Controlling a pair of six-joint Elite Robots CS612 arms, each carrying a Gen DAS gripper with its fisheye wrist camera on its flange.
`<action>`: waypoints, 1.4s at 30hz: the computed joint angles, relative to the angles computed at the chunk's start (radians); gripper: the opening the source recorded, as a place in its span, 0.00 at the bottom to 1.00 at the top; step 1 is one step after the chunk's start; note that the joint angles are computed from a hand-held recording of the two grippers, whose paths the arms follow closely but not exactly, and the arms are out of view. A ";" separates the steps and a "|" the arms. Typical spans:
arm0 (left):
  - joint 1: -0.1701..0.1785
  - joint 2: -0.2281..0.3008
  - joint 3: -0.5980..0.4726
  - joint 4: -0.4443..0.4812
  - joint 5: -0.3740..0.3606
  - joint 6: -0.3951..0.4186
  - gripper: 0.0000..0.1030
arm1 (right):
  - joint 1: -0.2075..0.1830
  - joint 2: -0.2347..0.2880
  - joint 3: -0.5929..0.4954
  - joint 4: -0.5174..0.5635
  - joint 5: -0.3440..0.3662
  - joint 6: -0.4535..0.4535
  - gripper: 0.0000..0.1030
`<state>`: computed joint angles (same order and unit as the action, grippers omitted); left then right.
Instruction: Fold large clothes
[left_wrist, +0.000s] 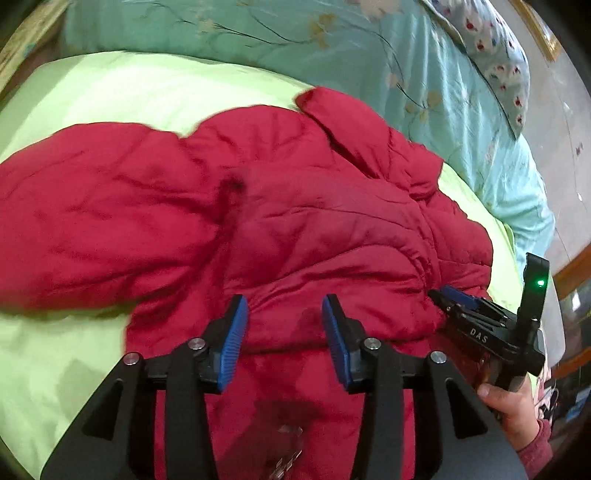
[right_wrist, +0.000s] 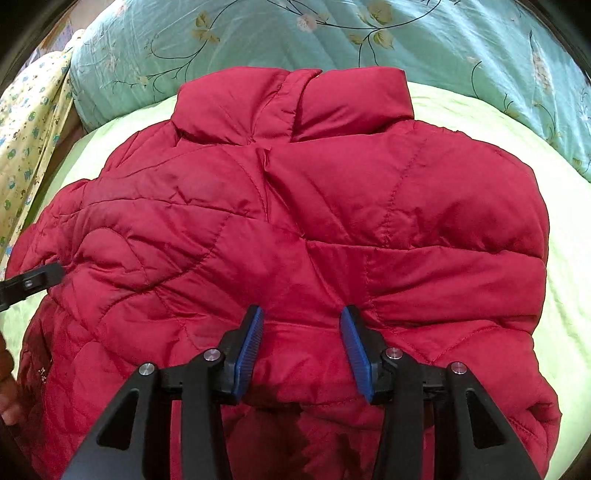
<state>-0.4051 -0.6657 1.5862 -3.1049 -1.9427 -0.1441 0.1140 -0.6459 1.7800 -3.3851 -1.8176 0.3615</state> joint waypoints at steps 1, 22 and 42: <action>0.007 -0.004 0.009 -0.009 -0.010 -0.011 0.40 | 0.003 0.002 -0.006 0.004 -0.002 0.003 0.44; 0.121 -0.003 0.070 -0.091 0.012 -0.298 0.58 | 0.019 -0.076 0.128 -0.145 -0.022 0.057 0.57; 0.240 0.080 -0.040 -0.121 0.143 -0.636 0.58 | 0.031 -0.131 0.260 -0.310 0.053 0.089 0.61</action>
